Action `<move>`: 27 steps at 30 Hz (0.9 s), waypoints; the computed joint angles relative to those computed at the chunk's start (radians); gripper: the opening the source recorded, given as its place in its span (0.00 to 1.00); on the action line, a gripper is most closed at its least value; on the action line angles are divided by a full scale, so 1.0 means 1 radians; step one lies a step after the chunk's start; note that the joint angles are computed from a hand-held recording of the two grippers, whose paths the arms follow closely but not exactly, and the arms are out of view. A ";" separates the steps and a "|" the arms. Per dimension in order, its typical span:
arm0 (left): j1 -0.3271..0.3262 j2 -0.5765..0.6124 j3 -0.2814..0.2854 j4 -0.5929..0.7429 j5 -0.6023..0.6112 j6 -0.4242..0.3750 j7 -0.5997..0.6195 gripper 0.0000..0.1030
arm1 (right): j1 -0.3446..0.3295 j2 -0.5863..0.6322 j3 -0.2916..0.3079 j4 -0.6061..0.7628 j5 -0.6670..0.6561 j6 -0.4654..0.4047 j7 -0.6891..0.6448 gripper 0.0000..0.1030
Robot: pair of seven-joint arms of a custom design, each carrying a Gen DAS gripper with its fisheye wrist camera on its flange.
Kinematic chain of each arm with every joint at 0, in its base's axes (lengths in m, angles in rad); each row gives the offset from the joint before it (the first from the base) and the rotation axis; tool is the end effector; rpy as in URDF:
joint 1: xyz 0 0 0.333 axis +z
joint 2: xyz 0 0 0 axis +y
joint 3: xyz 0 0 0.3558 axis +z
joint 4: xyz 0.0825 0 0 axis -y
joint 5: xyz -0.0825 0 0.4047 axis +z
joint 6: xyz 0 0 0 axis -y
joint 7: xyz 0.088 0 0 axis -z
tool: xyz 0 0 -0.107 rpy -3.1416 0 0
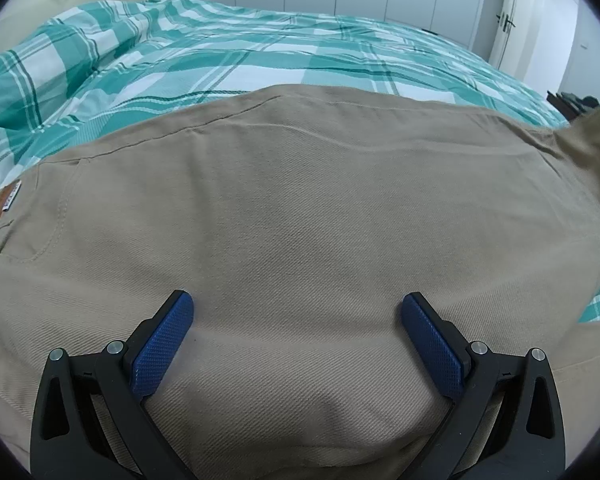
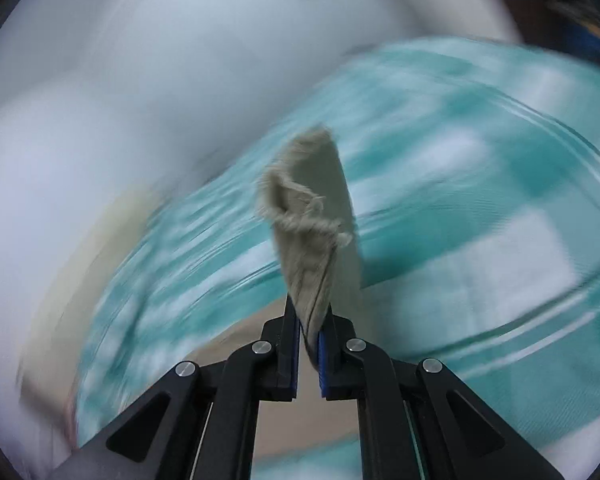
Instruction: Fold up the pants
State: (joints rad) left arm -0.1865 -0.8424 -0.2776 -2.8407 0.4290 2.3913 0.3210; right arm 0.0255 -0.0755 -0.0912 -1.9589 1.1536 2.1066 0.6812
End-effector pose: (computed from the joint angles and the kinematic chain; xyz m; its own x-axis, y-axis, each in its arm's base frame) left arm 0.2864 -0.1383 0.4660 0.5257 -0.8492 0.0499 -0.6643 -0.4464 -0.5995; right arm 0.5855 0.0030 0.5899 0.4665 -0.6455 -0.6047 -0.7733 0.0341 -0.6331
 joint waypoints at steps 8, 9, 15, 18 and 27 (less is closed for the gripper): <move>-0.007 0.014 0.011 0.021 -0.012 -0.033 0.021 0.99 | -0.098 -0.381 -0.135 -0.235 -0.276 -0.279 -0.172 0.09; -0.009 0.019 0.014 0.028 -0.017 -0.044 0.027 0.99 | -0.135 -0.398 -0.113 -0.270 -0.338 -0.187 -0.139 0.09; -0.072 0.022 0.044 0.158 -0.154 -0.311 0.114 0.99 | -0.372 -0.371 0.023 -0.404 -0.767 0.281 0.304 0.35; -0.159 -0.126 0.030 0.127 -0.241 -0.300 0.087 0.99 | -0.348 -0.467 -0.039 -0.449 -0.720 0.264 0.374 0.75; -0.347 -0.138 -0.148 0.168 -0.301 -0.383 -0.022 0.99 | -0.121 -0.921 -0.016 -0.646 -0.724 0.063 0.323 0.80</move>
